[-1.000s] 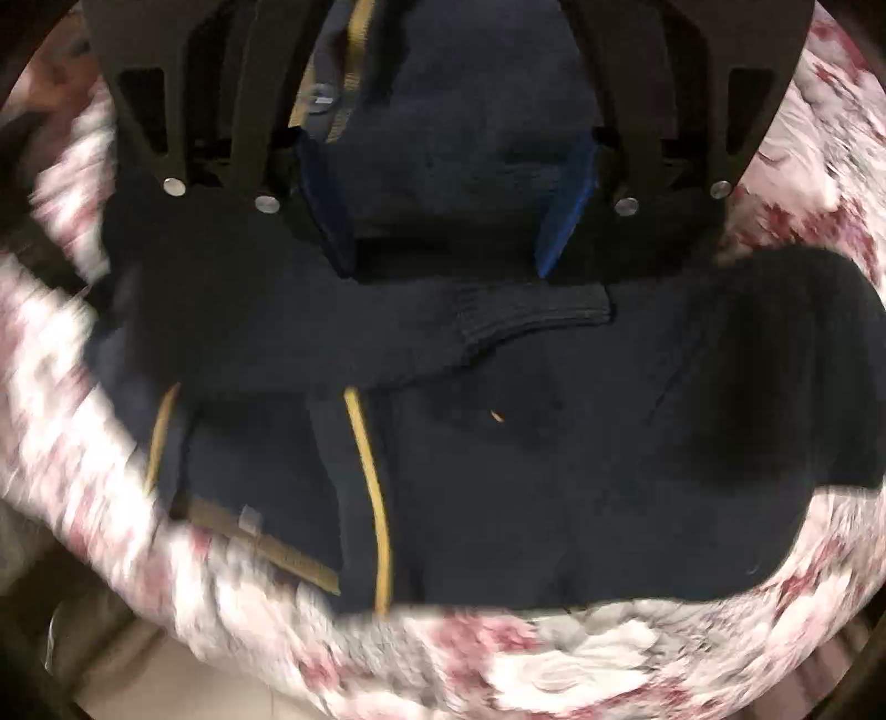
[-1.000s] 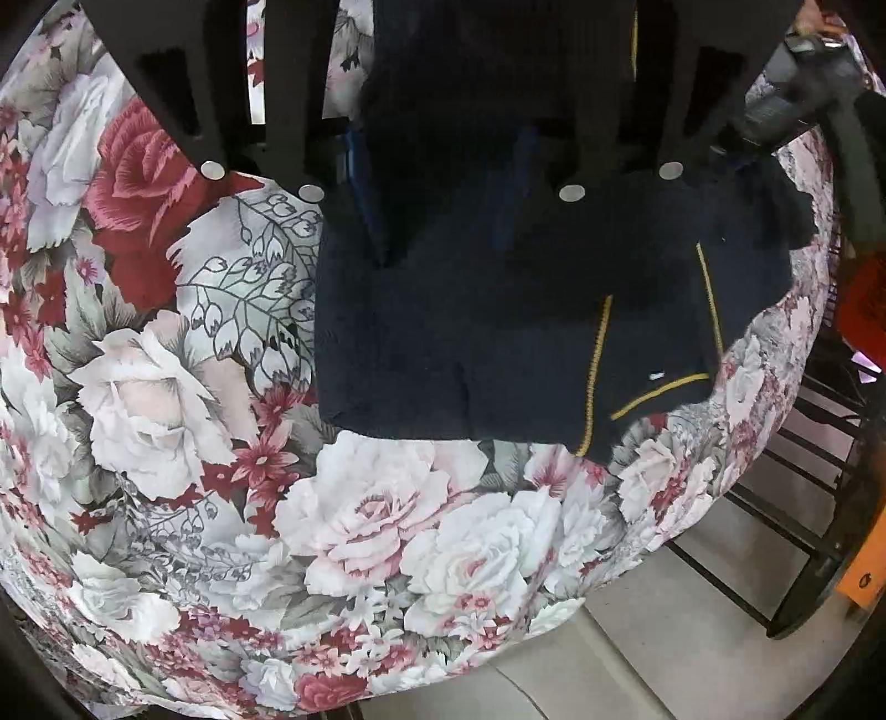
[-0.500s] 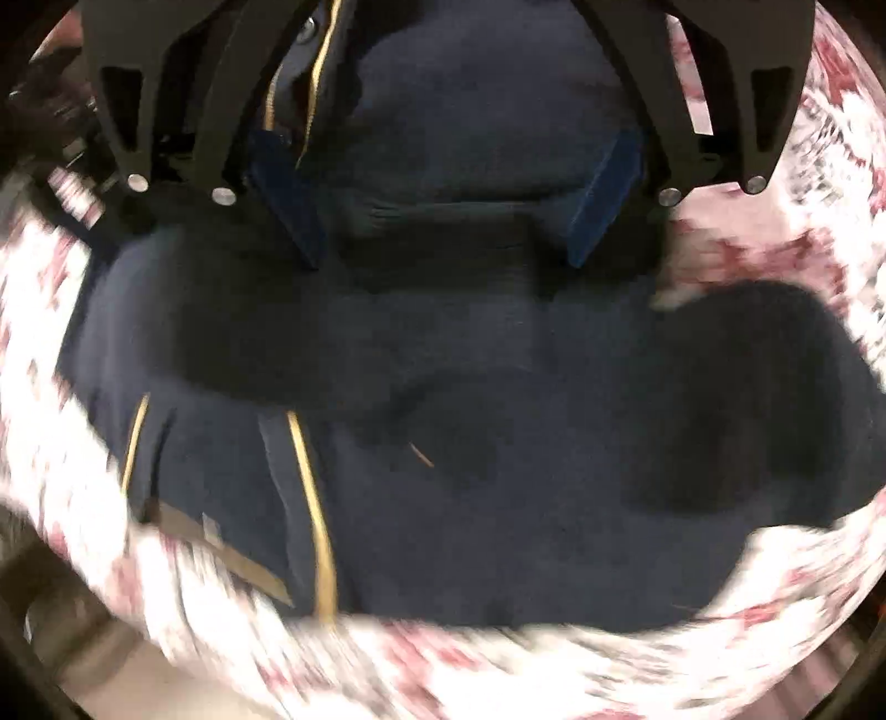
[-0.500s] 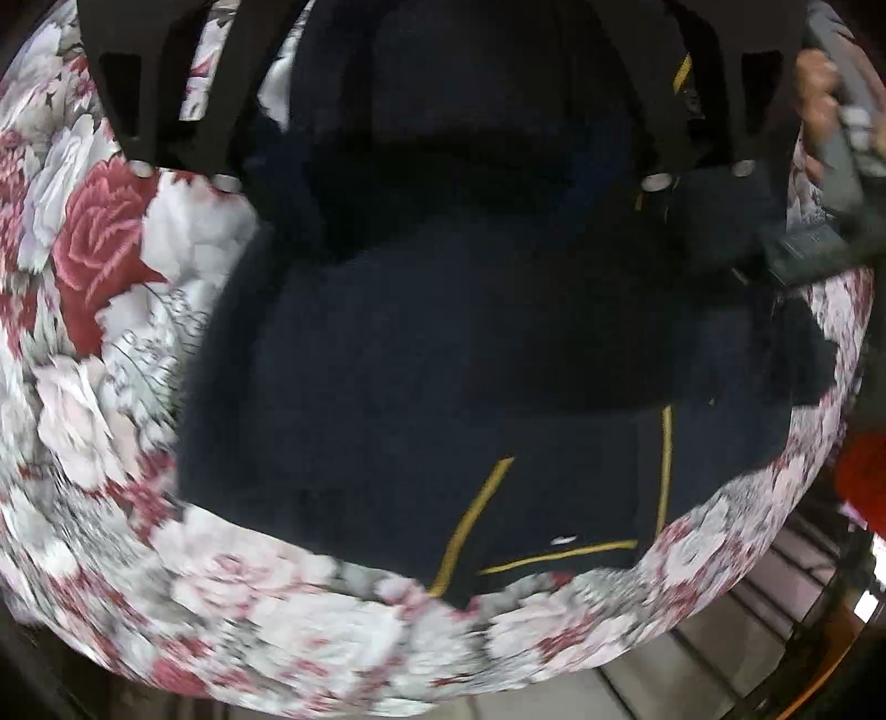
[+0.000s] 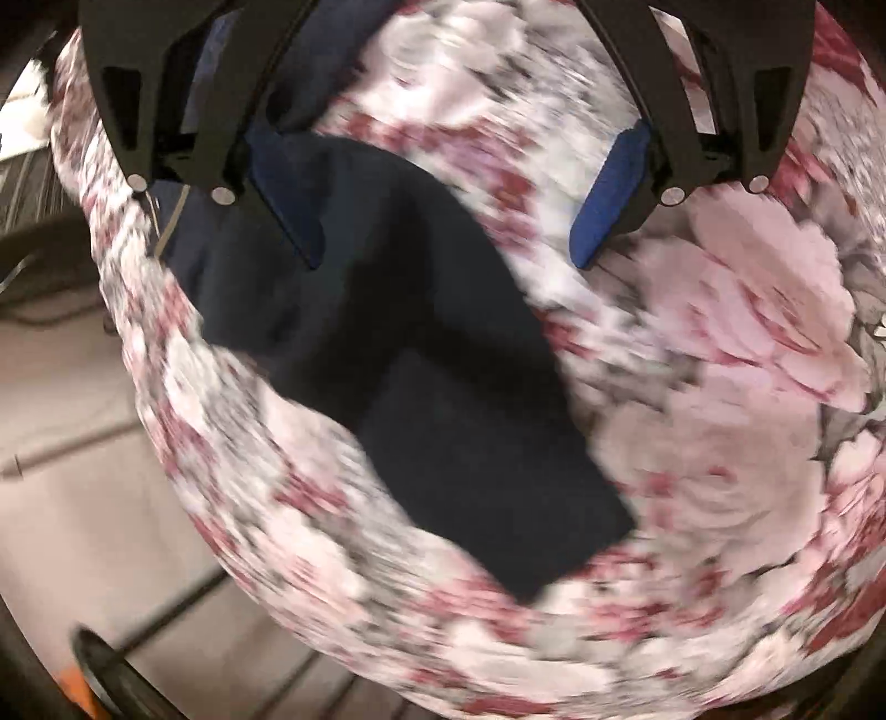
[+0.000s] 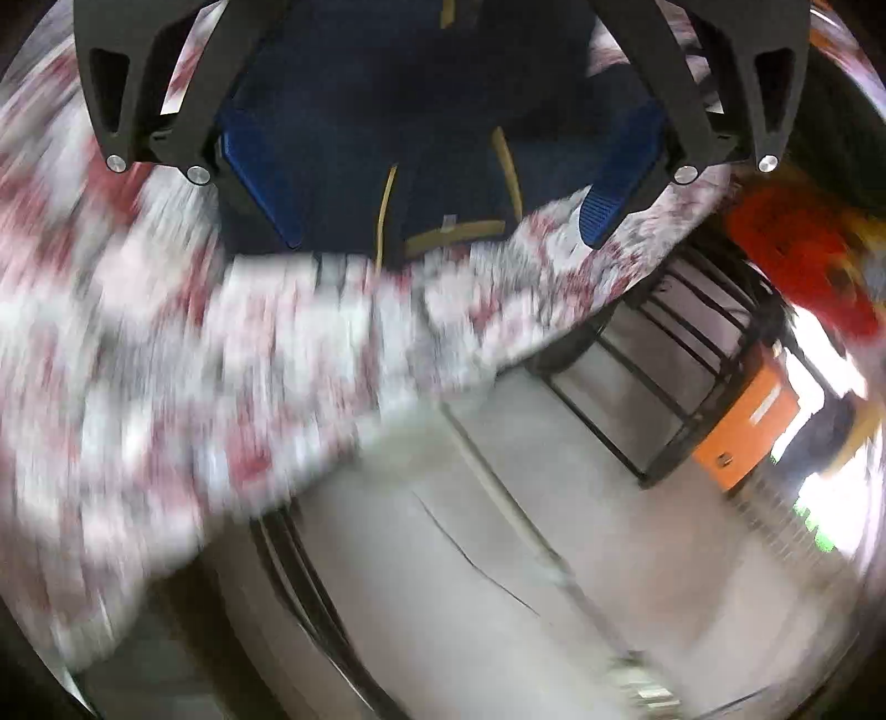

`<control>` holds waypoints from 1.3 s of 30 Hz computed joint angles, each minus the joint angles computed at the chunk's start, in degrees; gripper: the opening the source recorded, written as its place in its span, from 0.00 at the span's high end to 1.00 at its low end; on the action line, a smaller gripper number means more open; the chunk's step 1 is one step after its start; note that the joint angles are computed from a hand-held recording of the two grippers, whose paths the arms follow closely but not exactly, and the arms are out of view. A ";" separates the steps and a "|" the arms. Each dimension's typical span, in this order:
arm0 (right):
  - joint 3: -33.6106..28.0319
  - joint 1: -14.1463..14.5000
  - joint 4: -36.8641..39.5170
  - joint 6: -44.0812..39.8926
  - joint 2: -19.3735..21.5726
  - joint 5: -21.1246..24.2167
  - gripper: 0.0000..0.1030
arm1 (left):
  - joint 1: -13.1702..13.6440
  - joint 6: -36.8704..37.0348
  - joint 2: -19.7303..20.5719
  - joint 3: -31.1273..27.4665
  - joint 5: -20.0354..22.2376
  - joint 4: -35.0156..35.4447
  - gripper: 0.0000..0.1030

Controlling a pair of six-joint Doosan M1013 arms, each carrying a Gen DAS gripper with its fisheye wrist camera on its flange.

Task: Fold small clothes
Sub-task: 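Lift the sleeve and fold it across the cardigan body with the left gripper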

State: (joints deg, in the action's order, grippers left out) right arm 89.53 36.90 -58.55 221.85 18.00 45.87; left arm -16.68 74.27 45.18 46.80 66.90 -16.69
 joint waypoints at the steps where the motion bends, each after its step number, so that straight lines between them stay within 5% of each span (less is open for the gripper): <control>1: 2.67 -1.16 2.01 4.47 -1.00 -6.99 0.03 | 0.49 0.28 -0.13 0.65 -0.73 -1.03 0.16; 3: 5.50 -2.27 1.85 16.64 -1.46 -11.96 0.05 | 1.05 1.26 -0.10 1.17 -2.12 -3.28 0.16; 4: 5.79 -1.82 -1.24 18.34 -1.72 -9.95 0.05 | 1.16 2.04 -0.07 1.29 -2.83 -3.90 0.16; 7: 1.03 1.81 -6.57 9.10 -0.19 6.15 0.03 | 1.37 3.50 0.41 0.88 -2.80 -4.24 0.16; 9: -0.41 3.33 -13.44 4.93 0.74 11.82 0.03 | 1.18 4.19 0.98 0.12 -2.98 -4.40 0.17; 12: -0.07 0.67 -1.24 0.28 0.21 3.19 0.03 | 1.22 5.68 1.84 -0.83 -3.88 -6.43 0.32; 14: -0.21 -0.43 6.79 -3.05 0.23 0.43 0.03 | 1.41 5.56 2.20 -1.17 -3.88 -7.04 0.52; 18: -5.84 1.59 4.65 -14.07 3.19 12.31 0.03 | 1.99 4.15 2.32 -1.02 -3.89 -8.65 0.69; 21: -6.98 0.73 9.35 -18.61 3.76 9.58 0.03 | 2.05 3.85 2.18 -1.13 -3.56 -8.72 0.88; 24: -5.22 -1.54 20.06 -22.71 2.62 -1.12 0.03 | 1.75 4.15 1.47 -0.80 -4.14 -7.68 0.90; 29: -7.68 -0.24 19.86 -25.56 2.78 5.61 0.03 | 1.29 5.22 -0.65 0.40 -6.57 -7.42 0.91; 33: -7.27 -0.59 23.05 -24.43 2.29 4.37 0.03 | 0.81 6.35 -2.43 1.18 -8.16 -7.57 0.91; 39: -8.76 -0.66 28.06 -27.72 2.84 8.72 0.03 | -1.13 8.06 -4.18 0.81 -9.21 -5.76 0.91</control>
